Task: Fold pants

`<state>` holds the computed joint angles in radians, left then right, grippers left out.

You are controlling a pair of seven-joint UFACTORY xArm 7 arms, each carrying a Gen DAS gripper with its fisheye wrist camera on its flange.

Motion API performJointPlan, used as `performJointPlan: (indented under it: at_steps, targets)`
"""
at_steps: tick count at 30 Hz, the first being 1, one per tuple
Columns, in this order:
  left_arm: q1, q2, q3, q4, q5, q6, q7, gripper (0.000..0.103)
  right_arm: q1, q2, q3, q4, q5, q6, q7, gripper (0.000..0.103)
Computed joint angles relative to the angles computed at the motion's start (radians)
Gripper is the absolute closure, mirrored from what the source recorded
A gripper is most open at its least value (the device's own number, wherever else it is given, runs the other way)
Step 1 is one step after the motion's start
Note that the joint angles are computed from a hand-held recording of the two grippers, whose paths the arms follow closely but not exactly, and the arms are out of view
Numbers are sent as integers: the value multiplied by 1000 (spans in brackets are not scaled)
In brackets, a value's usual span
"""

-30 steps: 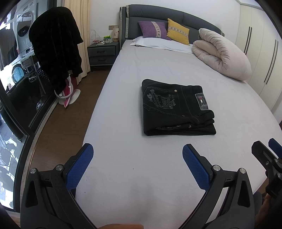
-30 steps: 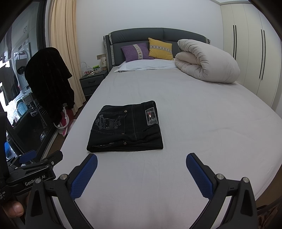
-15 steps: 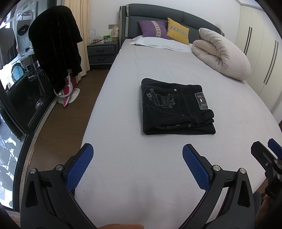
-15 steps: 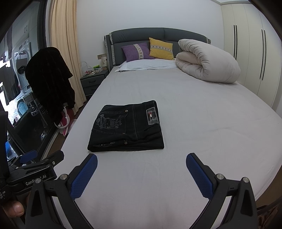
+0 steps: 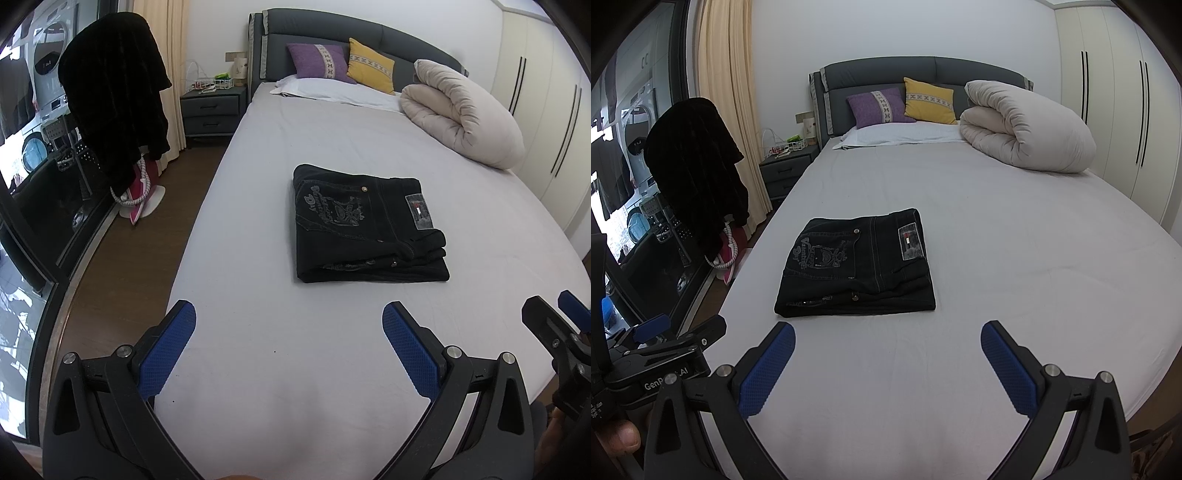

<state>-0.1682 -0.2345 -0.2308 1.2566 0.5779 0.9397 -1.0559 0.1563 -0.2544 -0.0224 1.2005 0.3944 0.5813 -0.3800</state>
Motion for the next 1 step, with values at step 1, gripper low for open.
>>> performJointPlan:
  at_steps: [1]
  targets:
    - [0, 2, -2, 1, 2, 2, -4, 0, 0, -1, 0, -1, 1, 0, 0, 0]
